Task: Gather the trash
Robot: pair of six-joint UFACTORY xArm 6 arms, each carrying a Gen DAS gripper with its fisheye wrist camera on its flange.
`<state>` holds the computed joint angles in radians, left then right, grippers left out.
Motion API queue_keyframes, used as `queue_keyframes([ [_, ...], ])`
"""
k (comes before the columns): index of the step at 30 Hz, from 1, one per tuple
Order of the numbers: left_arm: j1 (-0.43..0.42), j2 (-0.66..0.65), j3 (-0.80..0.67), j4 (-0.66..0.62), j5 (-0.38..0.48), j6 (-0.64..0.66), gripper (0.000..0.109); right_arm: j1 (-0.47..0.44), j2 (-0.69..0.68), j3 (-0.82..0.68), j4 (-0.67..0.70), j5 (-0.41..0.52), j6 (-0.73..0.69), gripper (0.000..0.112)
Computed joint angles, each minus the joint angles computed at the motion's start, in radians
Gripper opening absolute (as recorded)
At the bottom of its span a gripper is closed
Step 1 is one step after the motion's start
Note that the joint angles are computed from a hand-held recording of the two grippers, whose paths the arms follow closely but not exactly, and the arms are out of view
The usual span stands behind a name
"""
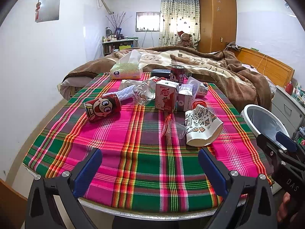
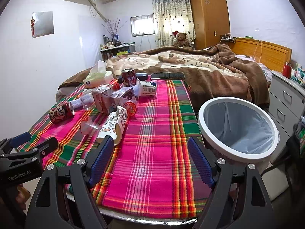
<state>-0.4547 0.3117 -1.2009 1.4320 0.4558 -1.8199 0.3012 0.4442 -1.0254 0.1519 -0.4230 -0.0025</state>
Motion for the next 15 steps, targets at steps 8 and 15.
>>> queue_keyframes([
  [8,-0.001,-0.007,0.009,-0.003,0.002,0.0,0.101,0.0,-0.001,0.002,-0.002,-0.001,0.003,0.082],
  [15,0.0,-0.012,0.013,-0.004,0.001,0.0,0.101,0.001,-0.005,0.005,0.004,-0.003,-0.001,0.082],
])
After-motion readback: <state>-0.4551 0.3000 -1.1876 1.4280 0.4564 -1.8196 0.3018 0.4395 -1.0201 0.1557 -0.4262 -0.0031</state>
